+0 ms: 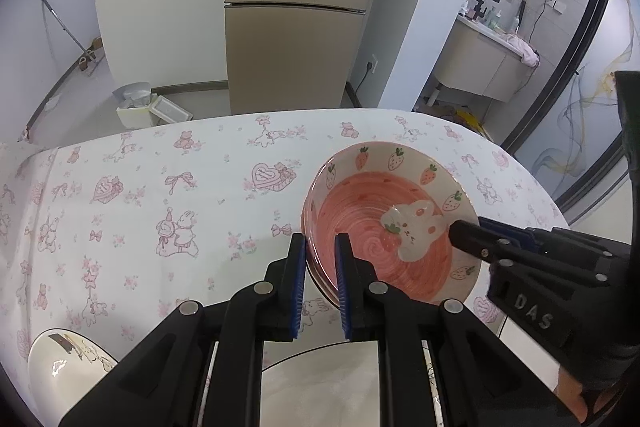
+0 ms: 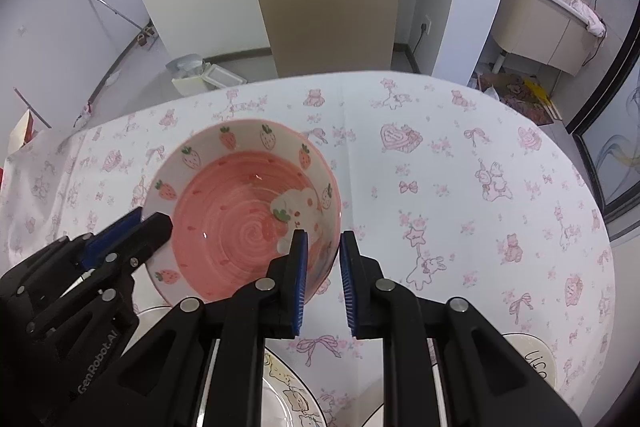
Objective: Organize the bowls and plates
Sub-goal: 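Lower the pink bowl into the other pink bowl and open the right tool, then raise both open tools away from the stacked pink bowls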
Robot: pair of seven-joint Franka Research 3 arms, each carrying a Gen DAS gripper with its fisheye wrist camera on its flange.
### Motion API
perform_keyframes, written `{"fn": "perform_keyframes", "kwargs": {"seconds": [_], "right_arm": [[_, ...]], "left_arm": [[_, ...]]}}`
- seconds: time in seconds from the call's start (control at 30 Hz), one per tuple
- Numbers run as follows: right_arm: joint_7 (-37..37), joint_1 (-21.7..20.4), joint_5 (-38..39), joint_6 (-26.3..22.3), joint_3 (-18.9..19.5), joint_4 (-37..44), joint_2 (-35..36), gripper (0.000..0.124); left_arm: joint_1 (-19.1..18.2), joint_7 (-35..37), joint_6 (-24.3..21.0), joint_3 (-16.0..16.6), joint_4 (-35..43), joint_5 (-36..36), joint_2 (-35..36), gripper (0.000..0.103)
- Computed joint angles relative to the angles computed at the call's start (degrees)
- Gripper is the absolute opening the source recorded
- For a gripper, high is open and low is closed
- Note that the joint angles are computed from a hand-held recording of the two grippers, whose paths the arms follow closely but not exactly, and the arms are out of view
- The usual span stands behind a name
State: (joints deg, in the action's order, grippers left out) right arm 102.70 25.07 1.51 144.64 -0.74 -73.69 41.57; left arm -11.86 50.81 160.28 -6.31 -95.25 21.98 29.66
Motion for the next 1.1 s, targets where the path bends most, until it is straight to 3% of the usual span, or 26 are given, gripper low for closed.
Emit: {"fn": "perform_keyframes", "kwargs": {"seconds": [0.13, 0.27, 0.33, 0.4, 0.73, 0.87, 0.97, 1.1], "right_arm": [[0.74, 0.10, -0.05, 1.80, -0.50, -1.71, -1.22, 0.016], [0.78, -0.40, 0.15, 1.94, -0.21, -1.86, -1.57, 0.021], [1.01, -0.24, -0.10, 3.25, -0.50, -2.62, -2.03, 0.039], [2.48, 0.72, -1.35, 5.55, -1.77, -4.30, -3.02, 0.046], [2.41, -0.22, -1.31, 11.68, -1.34, -10.09, -7.52, 0.052], [2.91, -0.39, -0.82, 13.50, -1.54, -11.88, -8.89, 0.053], [2.44, -0.90, -0.13, 15.25, -1.25, -13.61, -10.19, 0.056], [3.75, -0.46, -0.79, 15.98, -2.45, -14.45, -10.80, 0.061]], "left_arm": [[-0.27, 0.09, 0.10, 0.26, -0.10, 0.52, -0.25, 0.016], [-2.49, -2.08, -0.72, 2.71, -0.05, 4.36, -1.06, 0.016], [-1.82, -2.43, 0.32, 2.30, -0.93, 4.62, -1.87, 0.016], [-0.41, -2.18, 1.64, 1.36, -1.98, 3.43, -2.75, 0.016], [-2.48, -12.16, 4.70, 6.14, -5.76, 11.55, -7.50, 0.017], [-4.75, -20.50, 6.87, 9.28, -7.36, 19.42, -9.65, 0.045], [-5.52, -25.14, 5.15, 9.98, -6.95, 25.35, -10.38, 0.062], [-2.47, -25.19, 5.01, 6.98, -7.34, 24.94, -10.86, 0.064]]}}
